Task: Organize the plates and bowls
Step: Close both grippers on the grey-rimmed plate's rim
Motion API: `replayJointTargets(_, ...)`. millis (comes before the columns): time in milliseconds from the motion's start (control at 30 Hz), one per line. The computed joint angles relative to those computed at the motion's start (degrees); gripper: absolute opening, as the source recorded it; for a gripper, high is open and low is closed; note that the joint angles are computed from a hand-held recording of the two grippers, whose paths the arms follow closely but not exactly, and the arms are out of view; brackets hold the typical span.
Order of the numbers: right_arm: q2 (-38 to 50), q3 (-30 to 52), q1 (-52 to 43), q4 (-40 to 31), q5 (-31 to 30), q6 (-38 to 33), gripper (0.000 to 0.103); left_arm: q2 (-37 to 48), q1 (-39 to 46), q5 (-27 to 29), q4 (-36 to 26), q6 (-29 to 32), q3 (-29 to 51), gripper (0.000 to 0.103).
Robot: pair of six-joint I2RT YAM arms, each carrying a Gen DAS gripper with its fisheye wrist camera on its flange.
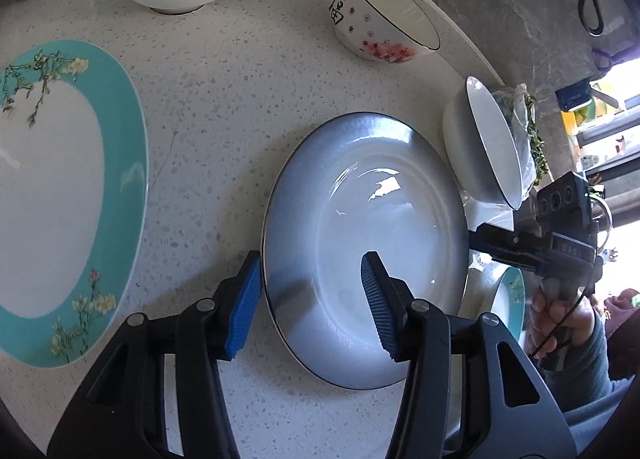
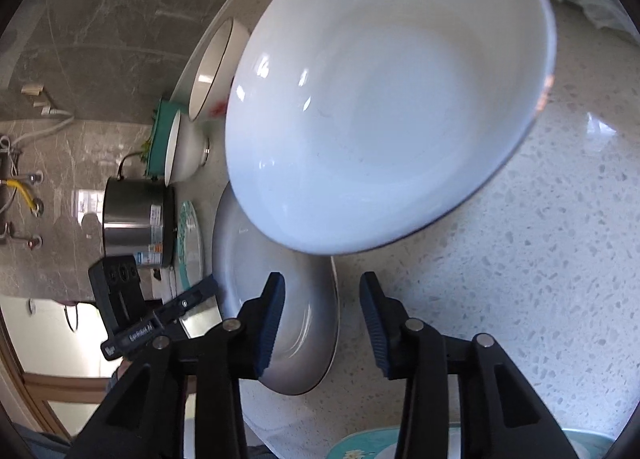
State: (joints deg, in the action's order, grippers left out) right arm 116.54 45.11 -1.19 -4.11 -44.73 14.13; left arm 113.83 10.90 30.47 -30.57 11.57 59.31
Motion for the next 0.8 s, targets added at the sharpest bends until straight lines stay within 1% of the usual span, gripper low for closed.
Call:
replayJointTargets(133, 1.5, 1.3, 0.9, -1.6, -1.3, -1.5, 0.033, 0.9, 0.7, 1.1, -1.7, 1.7, 1.5, 0.048)
replayJointTargets(267, 2.3, 1.9, 0.1, -2.0, -2.4, -1.3, 0.031, 1.5, 1.5, 1.8, -2.4, 3.1, 2.0, 0.046)
replayJointTargets(333, 2.2, 1.8, 0.4, -1.8, -2.6, -0.5, 0.031, 1.1, 1.1, 1.0, -2.5, 3.8, 1.9, 0.046)
replayJointTargets(367, 2.2, 2.1, 0.5, -2.3, -2.4, -0.6, 0.031, 0.7, 1.4, 0.3, -2.6, 4.6, 1.5, 0.044)
replayJointTargets(400, 1.8, 2.2, 0.9, -2.7, -1.9, -0.6, 0.031, 0.5, 1.0, -0.6, -2.6, 4.8, 1.5, 0.041)
replayJointTargets(433, 1.3, 2.5, 1.5, -3.4, -0.7, -1.3, 0.029, 0.5, 1.0, -1.3, -2.6, 5.1, 1.6, 0.039)
replayJointTargets(467, 0.5, 2.7, 2.3, -4.4, 1.4, -2.3, 0.023, 0.4, 1.4, -1.7, -2.7, 5.6, 1.5, 0.036)
replayJointTargets(533, -1.0, 3.2, 4.2, -6.2, 5.8, -3.1, 0.019, 0.4, 1.7, -2.4, -2.6, 6.1, 1.5, 0.031)
replayJointTargets(567, -1.2, 3.1, 4.4, -6.1, 6.6, -3.0, 0.017, 0.5, 1.8, -2.7, -2.4, 6.1, 1.5, 0.03)
replayJointTargets(700, -1.4, 2.5, 4.7, -4.4, 7.3, -1.7, 0.016, 0.6, 1.2, -4.1, -2.6, 6.1, 2.0, 0.03)
replayJointTargets(800, -1.0, 2.4, 4.3, -3.8, 6.6, -1.5, 0.016, 0.9, 1.3, -3.8, -2.9, 5.8, 2.6, 0.03)
